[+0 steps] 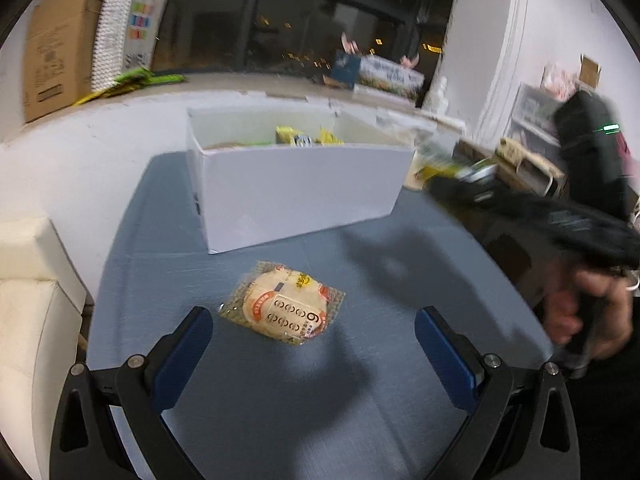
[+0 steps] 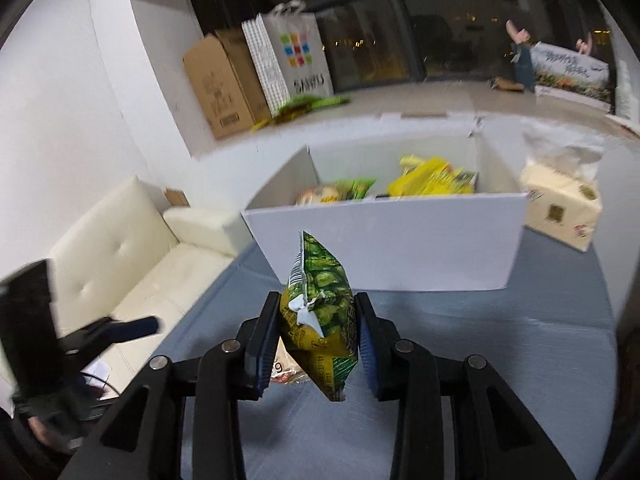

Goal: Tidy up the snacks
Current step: 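Lift the pea bag with the right gripper while the left grasps the bread bun pack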

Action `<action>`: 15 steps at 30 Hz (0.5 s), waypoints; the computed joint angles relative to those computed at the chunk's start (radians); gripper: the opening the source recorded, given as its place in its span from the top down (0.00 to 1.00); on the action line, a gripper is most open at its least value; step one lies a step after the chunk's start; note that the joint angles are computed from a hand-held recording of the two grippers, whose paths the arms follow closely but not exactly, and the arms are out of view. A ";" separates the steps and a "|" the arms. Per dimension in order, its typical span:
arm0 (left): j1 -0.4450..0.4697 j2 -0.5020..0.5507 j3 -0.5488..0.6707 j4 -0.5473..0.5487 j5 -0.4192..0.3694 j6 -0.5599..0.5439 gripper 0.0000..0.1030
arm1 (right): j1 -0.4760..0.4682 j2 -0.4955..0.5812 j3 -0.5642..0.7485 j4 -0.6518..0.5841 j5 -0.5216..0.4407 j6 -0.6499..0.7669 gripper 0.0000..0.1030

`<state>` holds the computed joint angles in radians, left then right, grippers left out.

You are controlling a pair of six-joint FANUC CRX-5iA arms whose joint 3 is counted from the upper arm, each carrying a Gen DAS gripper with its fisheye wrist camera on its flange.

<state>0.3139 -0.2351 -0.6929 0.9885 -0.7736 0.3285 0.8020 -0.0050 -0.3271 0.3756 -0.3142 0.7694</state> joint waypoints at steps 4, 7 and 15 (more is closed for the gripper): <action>-0.037 0.115 0.098 -0.115 0.015 0.057 0.00 | -0.008 -0.065 -0.109 0.264 0.049 -0.251 0.62; -0.048 0.213 0.184 -0.195 -0.026 0.098 0.00 | -0.020 -0.118 -0.181 0.407 0.086 -0.403 0.62; -0.090 0.292 0.264 -0.370 -0.001 0.174 0.04 | -0.043 -0.195 -0.287 0.652 0.102 -0.635 0.62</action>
